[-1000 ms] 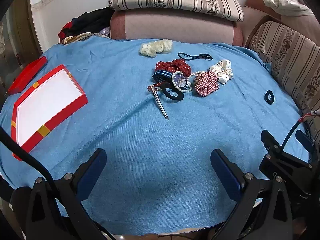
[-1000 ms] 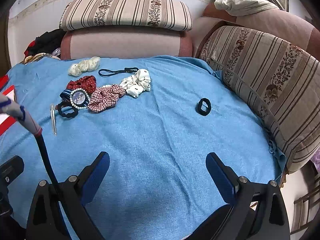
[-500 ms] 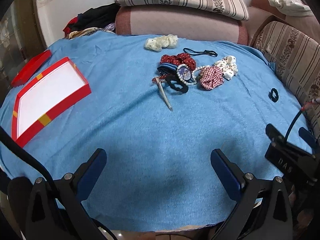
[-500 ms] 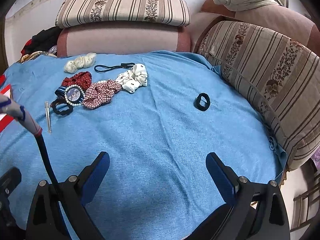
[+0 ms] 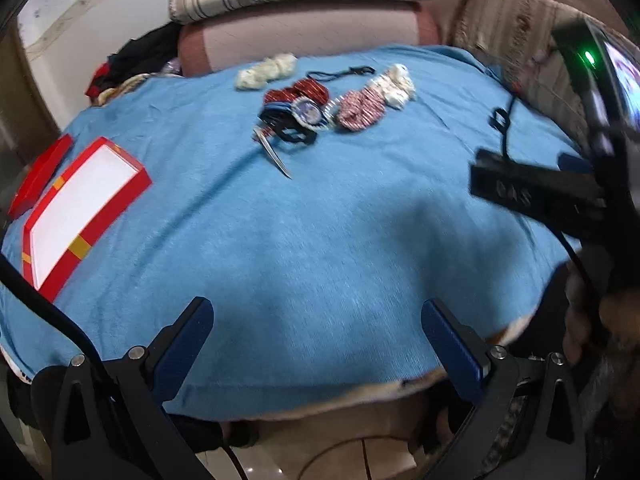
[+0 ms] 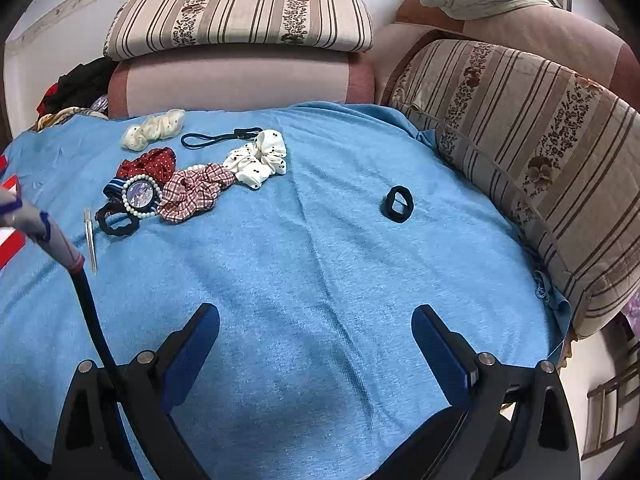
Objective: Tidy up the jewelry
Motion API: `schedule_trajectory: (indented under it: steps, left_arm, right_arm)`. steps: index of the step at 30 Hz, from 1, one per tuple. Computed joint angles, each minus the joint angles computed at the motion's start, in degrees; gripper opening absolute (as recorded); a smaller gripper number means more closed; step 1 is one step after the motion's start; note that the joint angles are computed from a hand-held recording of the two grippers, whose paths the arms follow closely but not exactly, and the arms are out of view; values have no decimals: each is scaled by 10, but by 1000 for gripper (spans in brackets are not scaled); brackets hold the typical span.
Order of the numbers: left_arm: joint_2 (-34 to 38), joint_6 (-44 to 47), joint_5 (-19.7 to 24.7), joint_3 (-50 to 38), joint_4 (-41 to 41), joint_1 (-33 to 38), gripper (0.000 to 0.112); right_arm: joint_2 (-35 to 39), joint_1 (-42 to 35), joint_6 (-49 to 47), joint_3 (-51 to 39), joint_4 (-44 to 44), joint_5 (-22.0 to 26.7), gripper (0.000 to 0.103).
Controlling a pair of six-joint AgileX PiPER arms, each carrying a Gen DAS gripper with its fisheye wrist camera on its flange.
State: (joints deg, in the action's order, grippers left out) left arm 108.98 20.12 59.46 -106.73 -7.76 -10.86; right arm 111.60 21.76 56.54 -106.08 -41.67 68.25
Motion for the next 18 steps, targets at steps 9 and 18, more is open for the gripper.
schedule_trajectory:
  steps: [9, 18]
  left_arm:
    - [-32, 26, -23, 35, -26, 6, 103]
    - [-38, 47, -25, 34, -62, 14, 103]
  right_arm:
    - [-3, 2, 5, -1, -6, 3, 99]
    - [-2, 4, 6, -3, -6, 4, 99]
